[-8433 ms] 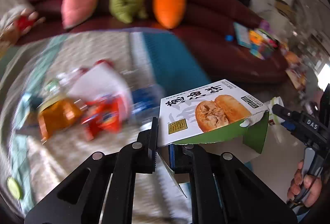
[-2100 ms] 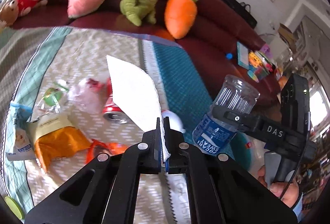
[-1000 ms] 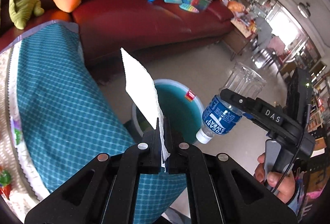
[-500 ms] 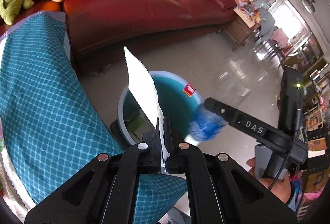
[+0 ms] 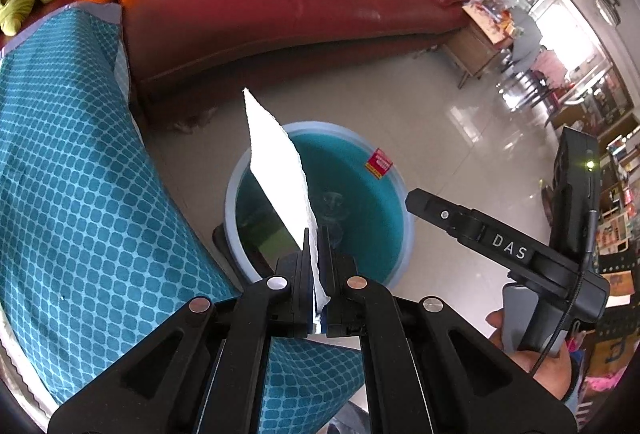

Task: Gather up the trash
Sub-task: 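Open the right tool over the bin while the left tool releases the tissue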

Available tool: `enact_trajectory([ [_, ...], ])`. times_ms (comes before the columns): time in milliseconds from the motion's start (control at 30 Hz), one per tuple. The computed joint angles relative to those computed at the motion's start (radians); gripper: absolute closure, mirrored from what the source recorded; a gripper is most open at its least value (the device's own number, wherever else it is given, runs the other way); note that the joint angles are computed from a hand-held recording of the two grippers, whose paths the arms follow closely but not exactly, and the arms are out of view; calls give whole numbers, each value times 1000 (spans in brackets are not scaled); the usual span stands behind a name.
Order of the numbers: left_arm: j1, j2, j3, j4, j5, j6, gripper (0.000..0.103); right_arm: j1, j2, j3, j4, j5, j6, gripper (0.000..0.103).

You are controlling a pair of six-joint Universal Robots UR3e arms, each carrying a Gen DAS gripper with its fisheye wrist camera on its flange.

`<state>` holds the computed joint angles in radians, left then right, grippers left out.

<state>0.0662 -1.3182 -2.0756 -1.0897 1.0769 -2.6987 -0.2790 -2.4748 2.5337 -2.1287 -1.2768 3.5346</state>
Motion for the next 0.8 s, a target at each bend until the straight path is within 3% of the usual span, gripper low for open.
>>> enact_trajectory([
  [233,-80,-83,16,92,20,-73,101,-93,-119,-3,156,33,-63,27],
  [500,-135,-221,77,208,45,-171,98,-82,-112,-25,170,12,-52,27],
  [600,-129,-236,79,211,50,-167,80,-67,-96,-28,158,1,-41,27],
  [667,-111,-219,54,224,57,-157,46,-34,-59,-34,122,-17,-15,27],
  [800,-41,-140,-29,224,45,-99,34,23,8,-42,58,-44,28,27],
])
